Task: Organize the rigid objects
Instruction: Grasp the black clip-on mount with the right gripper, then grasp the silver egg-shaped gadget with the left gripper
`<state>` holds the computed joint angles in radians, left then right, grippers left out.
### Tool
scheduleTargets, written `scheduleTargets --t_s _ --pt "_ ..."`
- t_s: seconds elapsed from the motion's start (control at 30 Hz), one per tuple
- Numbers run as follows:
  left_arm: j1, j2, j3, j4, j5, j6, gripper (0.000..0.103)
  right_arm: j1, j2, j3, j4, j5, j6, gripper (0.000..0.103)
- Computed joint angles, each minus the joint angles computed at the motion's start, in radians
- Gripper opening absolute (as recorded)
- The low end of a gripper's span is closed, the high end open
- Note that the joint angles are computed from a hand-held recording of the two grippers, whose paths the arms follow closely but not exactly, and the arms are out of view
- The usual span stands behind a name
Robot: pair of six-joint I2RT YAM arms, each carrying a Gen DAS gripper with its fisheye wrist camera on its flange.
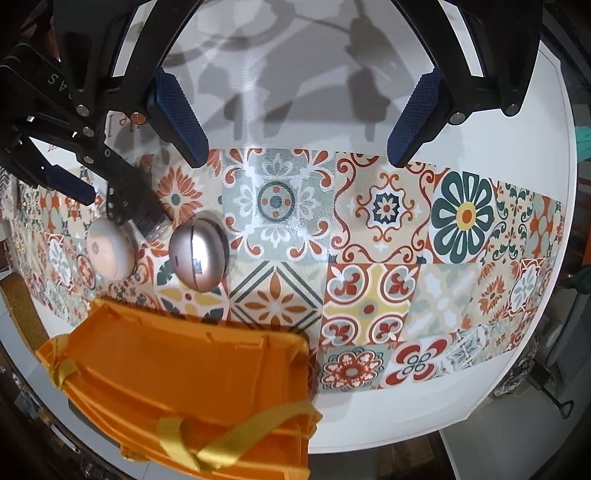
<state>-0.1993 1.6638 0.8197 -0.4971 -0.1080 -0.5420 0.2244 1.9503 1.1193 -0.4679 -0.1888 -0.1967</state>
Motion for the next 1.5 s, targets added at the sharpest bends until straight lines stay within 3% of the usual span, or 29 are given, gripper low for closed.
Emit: scheduleTargets --t_s 0.73,1.03,1.5 --pt "0.038 0.123 0.013 0.06 0.028 0.035 0.099 0.053 0.177 0.074 0.087 0.072 0.003 0.048" --pt "0.037 0.129 -0.001 0.08 0.035 0.041 0.099 0.043 0.146 0.015 0.15 0.052 0.014 0.035" --pt "0.001 0.104 0.02 0.107 0.024 0.067 0.099 -0.029 0.01 -0.075 0.135 -0.031 0.026 0.032"
